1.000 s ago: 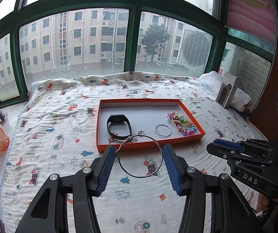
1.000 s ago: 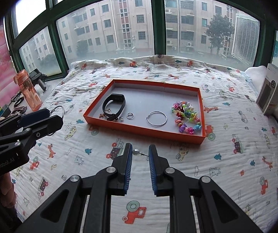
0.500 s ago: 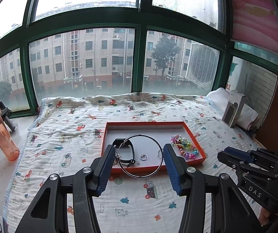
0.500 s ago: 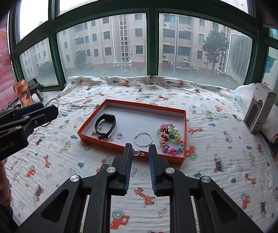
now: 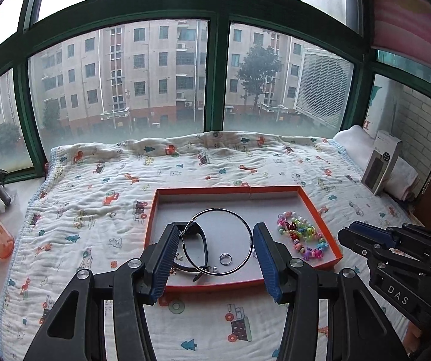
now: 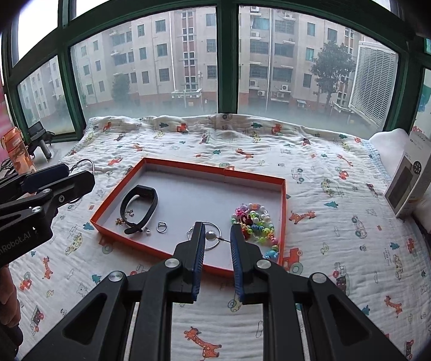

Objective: Organize jewelry

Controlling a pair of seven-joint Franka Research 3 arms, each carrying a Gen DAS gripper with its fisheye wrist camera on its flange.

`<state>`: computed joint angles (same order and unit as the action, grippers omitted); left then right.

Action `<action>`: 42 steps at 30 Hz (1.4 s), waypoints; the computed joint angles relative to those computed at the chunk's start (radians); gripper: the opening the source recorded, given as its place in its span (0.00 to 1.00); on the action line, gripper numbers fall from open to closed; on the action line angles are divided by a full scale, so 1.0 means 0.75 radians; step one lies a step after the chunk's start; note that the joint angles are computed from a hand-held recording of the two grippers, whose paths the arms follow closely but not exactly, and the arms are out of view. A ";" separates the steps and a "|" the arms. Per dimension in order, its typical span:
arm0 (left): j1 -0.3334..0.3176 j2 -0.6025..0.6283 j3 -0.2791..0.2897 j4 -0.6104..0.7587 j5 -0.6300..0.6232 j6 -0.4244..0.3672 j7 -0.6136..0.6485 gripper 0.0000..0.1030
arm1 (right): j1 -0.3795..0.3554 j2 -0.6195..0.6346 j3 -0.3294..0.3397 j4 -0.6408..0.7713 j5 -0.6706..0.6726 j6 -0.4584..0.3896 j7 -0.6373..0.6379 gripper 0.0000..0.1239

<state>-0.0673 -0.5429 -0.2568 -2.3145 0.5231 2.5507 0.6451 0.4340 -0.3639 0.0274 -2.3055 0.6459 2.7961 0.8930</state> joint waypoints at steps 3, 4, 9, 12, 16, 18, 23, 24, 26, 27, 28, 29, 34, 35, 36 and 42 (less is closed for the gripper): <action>0.007 0.094 0.023 0.012 -0.006 0.038 0.018 0.53 | -0.015 0.071 0.012 0.040 -0.024 -0.018 0.032 0.16; 0.006 0.122 0.033 0.012 -0.012 0.054 0.026 0.53 | -0.017 0.091 0.012 0.051 -0.023 -0.029 0.037 0.16; 0.010 0.234 0.063 0.014 -0.038 0.114 0.047 0.53 | -0.042 0.177 0.036 0.099 -0.050 -0.076 0.076 0.16; 0.008 0.275 0.082 0.010 -0.064 0.136 0.065 0.53 | -0.050 0.209 0.047 0.119 -0.059 -0.098 0.090 0.16; 0.011 0.297 0.096 0.000 -0.091 0.154 0.086 0.54 | -0.063 0.239 0.064 0.135 -0.094 -0.105 0.121 0.16; 0.014 0.301 0.097 -0.004 -0.095 0.161 0.090 0.54 | -0.067 0.249 0.067 0.142 -0.104 -0.117 0.131 0.16; 0.015 0.303 0.096 -0.005 -0.107 0.153 0.103 0.54 | -0.071 0.265 0.071 0.154 -0.107 -0.126 0.146 0.16; 0.015 0.304 0.096 -0.006 -0.110 0.155 0.103 0.54 | -0.069 0.264 0.068 0.154 -0.097 -0.131 0.139 0.16; 0.013 0.303 0.097 -0.003 -0.118 0.147 0.105 0.54 | -0.069 0.266 0.069 0.157 -0.092 -0.137 0.136 0.16; 0.012 0.302 0.097 -0.002 -0.121 0.144 0.106 0.55 | -0.070 0.269 0.069 0.161 -0.095 -0.141 0.138 0.16; 0.012 0.301 0.096 -0.001 -0.123 0.141 0.105 0.56 | -0.071 0.268 0.069 0.162 -0.092 -0.146 0.137 0.16; 0.011 0.298 0.096 -0.001 -0.126 0.139 0.105 0.56 | -0.071 0.270 0.069 0.165 -0.091 -0.152 0.134 0.16; 0.008 0.280 0.088 0.004 -0.129 0.118 0.098 0.59 | -0.078 0.252 0.082 0.145 -0.141 -0.117 0.164 0.21; 0.006 0.272 0.086 0.002 -0.129 0.112 0.095 0.60 | -0.076 0.243 0.081 0.137 -0.141 -0.108 0.162 0.23; 0.006 0.263 0.082 0.000 -0.127 0.107 0.088 0.61 | -0.073 0.234 0.080 0.128 -0.137 -0.098 0.164 0.27; 0.005 0.180 0.052 -0.008 -0.099 0.050 0.047 0.64 | -0.060 0.167 0.068 0.087 -0.114 -0.080 0.155 0.31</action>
